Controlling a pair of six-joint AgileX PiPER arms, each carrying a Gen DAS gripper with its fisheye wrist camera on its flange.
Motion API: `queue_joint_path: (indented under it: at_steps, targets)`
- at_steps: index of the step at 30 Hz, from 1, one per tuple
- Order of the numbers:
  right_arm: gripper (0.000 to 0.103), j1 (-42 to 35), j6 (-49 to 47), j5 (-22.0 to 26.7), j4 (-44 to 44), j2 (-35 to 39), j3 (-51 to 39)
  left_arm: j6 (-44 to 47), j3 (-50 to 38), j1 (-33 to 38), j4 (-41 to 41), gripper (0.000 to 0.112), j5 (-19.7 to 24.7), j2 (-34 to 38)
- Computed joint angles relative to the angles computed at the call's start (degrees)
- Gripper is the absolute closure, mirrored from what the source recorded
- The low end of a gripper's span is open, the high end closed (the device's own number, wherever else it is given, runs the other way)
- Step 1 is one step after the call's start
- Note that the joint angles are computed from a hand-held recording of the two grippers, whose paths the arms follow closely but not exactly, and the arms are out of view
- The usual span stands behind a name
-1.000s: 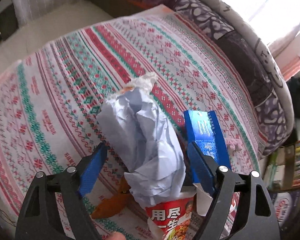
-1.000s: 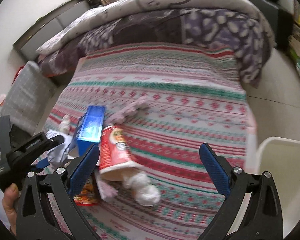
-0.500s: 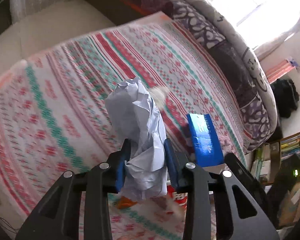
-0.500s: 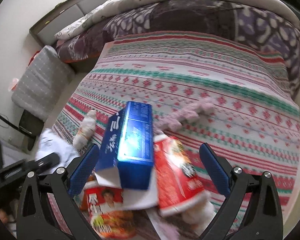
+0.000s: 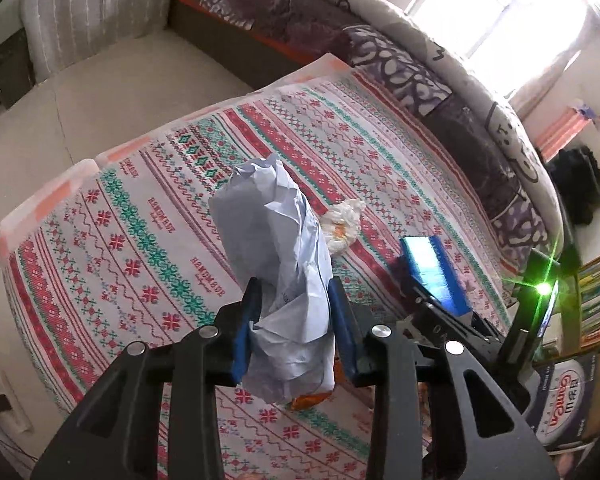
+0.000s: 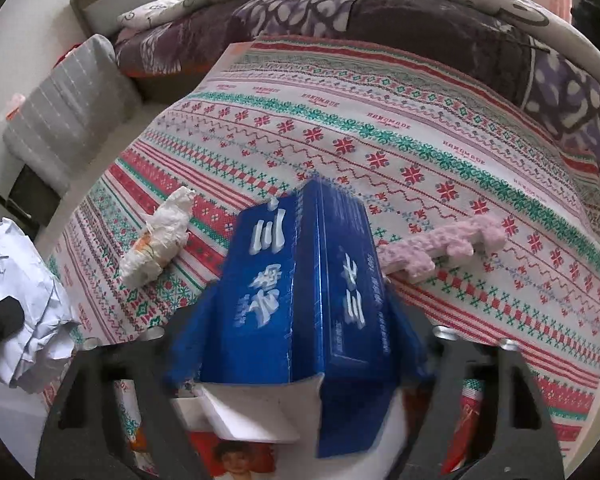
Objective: Collect trash
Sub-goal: 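Grasp the blue box with the right tool and lift it, then carry both items to the bin and release the blue box from the right tool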
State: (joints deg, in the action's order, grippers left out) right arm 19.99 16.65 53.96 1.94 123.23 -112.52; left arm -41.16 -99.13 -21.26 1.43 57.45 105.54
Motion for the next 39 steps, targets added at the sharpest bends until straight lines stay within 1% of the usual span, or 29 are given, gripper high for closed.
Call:
queue_joint_path:
  at_steps: [1,2,3,8,12,14,17,20,25,36,39]
  targets:
    - [0.041,-0.13,0.05,-1.03,0.47,-0.45,0.62,-0.16,0.01,0.03,0.21,0.078,0.05,0.03]
    - [0.045,-0.62,-0.37,-1.79,1.55,-1.21,1.42,-0.41,0.19,0.06,0.58,0.078,0.04,-0.1]
    - [0.046,-0.92,-0.45,-2.17,2.42,-1.62,1.91,-0.93,0.31,0.06,1.31,0.078,0.04,-0.27]
    - [0.047,-2.23,-0.04,-5.85,5.25,-5.64,6.25,-2.54,0.56,-0.1,2.73,0.078,-0.52,-1.1]
    - [0.046,-2.46,-0.58,-7.17,5.53,-8.93,8.52,-3.93,-0.57,-1.03,4.83,0.078,0.11,-1.0]
    - [0.044,-2.94,-1.34,-7.5,6.78,-10.54,9.81,-4.24,-0.86,-1.3,5.07,0.078,0.16,-1.06]
    - [0.043,-5.43,-4.95,-7.25,13.76,-12.62,11.85,-5.02,-1.41,-2.13,5.81,0.078,0.66,-0.84]
    - [0.043,-6.95,-6.52,-7.14,16.74,-14.94,14.36,-5.09,-2.36,-2.98,5.99,0.078,1.14,-0.29]
    - [0.043,-8.1,-5.78,-6.79,14.17,-18.6,17.96,-5.31,-4.52,-4.72,6.46,0.077,2.03,1.14]
    - [0.042,-12.73,-8.29,-5.14,13.6,-25.64,25.01,-5.09,-10.42,-9.19,6.83,0.077,4.15,5.16]
    - [0.042,-14.51,-9.34,-4.64,14.58,-27.13,26.51,-5.21,-12.45,-10.69,7.09,0.077,4.96,6.36]
